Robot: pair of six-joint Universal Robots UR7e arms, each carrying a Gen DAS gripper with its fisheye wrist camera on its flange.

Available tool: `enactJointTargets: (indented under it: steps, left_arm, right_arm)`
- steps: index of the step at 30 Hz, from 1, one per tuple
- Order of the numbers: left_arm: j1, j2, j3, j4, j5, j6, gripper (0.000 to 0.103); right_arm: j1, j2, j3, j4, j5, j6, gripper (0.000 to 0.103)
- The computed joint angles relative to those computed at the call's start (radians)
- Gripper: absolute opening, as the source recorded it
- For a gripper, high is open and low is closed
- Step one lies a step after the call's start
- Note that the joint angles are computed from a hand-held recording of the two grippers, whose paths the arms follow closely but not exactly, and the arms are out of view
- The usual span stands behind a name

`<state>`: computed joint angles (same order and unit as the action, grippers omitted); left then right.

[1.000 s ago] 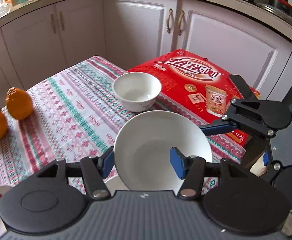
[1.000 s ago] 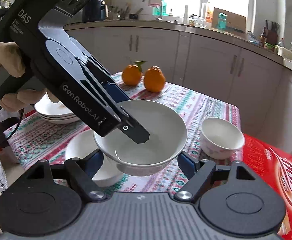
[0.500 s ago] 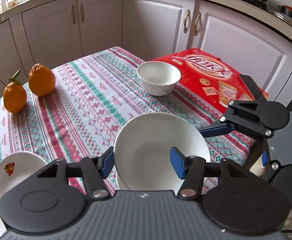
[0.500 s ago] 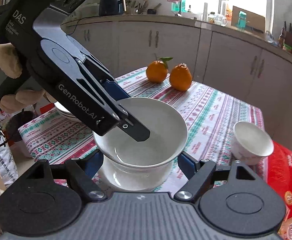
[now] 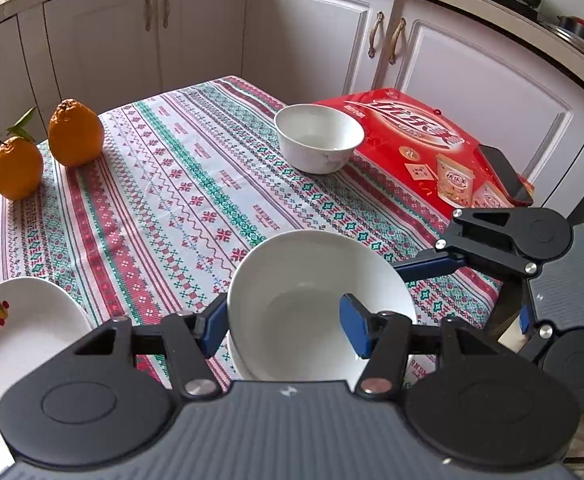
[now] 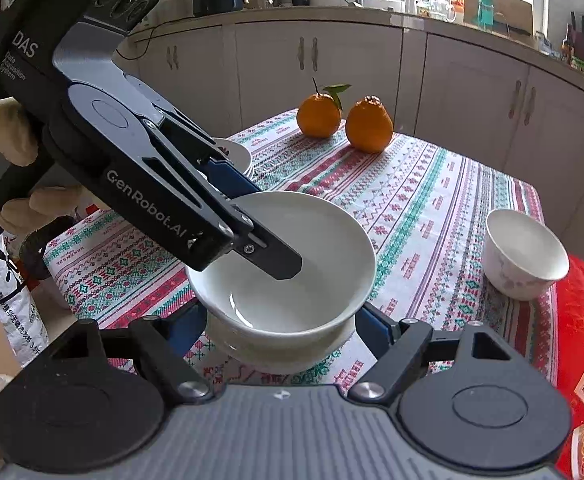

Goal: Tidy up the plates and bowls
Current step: 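Lower the held bowl into the other white bowl and open the left gripper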

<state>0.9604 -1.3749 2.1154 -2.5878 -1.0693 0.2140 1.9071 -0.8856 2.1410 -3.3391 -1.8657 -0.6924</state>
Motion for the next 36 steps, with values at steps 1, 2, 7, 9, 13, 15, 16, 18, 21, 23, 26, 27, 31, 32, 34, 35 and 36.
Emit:
enactJointTargets:
  steps: [1, 2, 7, 9, 13, 15, 16, 18, 21, 23, 26, 27, 31, 32, 34, 35, 36]
  left_arm:
    - [0.001, 0.001, 0.001, -0.001, -0.002, 0.001, 0.057]
    - [0.002, 0.001, 0.002, -0.001, -0.004, 0.001, 0.057]
    - [0.011, 0.006, -0.001, 0.001, -0.013, -0.004, 0.057]
    - [0.013, 0.008, -0.002, 0.001, -0.015, -0.005, 0.057]
    - [0.018, 0.009, -0.001, -0.005, -0.022, -0.002, 0.057]
    - [0.019, 0.011, -0.002, -0.004, -0.024, -0.003, 0.057]
    - [0.020, 0.011, -0.002, -0.005, -0.025, -0.002, 0.057]
    - [0.022, 0.012, 0.000, -0.008, -0.024, -0.001, 0.057]
    - [0.027, 0.012, 0.004, -0.020, -0.031, 0.003, 0.060]
    - [0.030, 0.012, 0.003, -0.021, -0.036, 0.002, 0.066]
    - [0.023, 0.011, 0.007, -0.032, -0.019, 0.004, 0.072]
    - [0.022, 0.010, 0.007, -0.036, -0.019, 0.007, 0.073]
    - [0.011, 0.008, 0.003, -0.046, -0.008, 0.022, 0.073]
    - [0.006, 0.010, 0.001, -0.048, -0.002, 0.027, 0.073]
    - [-0.003, 0.015, -0.006, -0.048, 0.004, 0.039, 0.078]
    - [-0.007, 0.020, -0.011, -0.053, 0.007, 0.048, 0.079]
    - [-0.010, 0.025, -0.017, -0.054, 0.007, 0.056, 0.080]
  right_arm:
    - [-0.002, -0.001, 0.000, 0.005, 0.000, 0.005, 0.085]
    - [-0.002, -0.001, -0.001, 0.010, 0.000, 0.007, 0.085]
    - [-0.002, 0.001, -0.002, 0.015, -0.008, 0.007, 0.085]
    - [-0.002, 0.002, -0.003, 0.017, -0.011, 0.007, 0.085]
    - [-0.002, 0.004, -0.004, 0.017, -0.016, 0.002, 0.085]
    - [-0.002, 0.005, -0.005, 0.019, -0.017, 0.002, 0.085]
    - [-0.003, 0.006, -0.005, 0.019, -0.017, 0.002, 0.085]
    - [-0.003, 0.006, -0.004, 0.016, -0.017, 0.002, 0.085]
    - [-0.002, 0.008, -0.003, 0.012, -0.019, -0.003, 0.085]
    - [-0.003, 0.008, -0.002, 0.011, -0.017, -0.003, 0.085]
    - [-0.004, 0.003, 0.009, -0.017, 0.000, -0.014, 0.098]
    - [-0.005, -0.002, 0.015, -0.027, 0.010, -0.017, 0.100]
    - [-0.002, -0.019, 0.026, -0.044, 0.025, -0.026, 0.100]
    - [-0.001, -0.022, 0.029, -0.053, 0.020, -0.031, 0.100]
    - [-0.001, -0.028, 0.033, -0.069, 0.012, -0.037, 0.101]
    - [-0.003, -0.034, 0.035, -0.075, 0.009, -0.037, 0.101]
    - [-0.005, -0.040, 0.037, -0.083, 0.007, -0.038, 0.101]
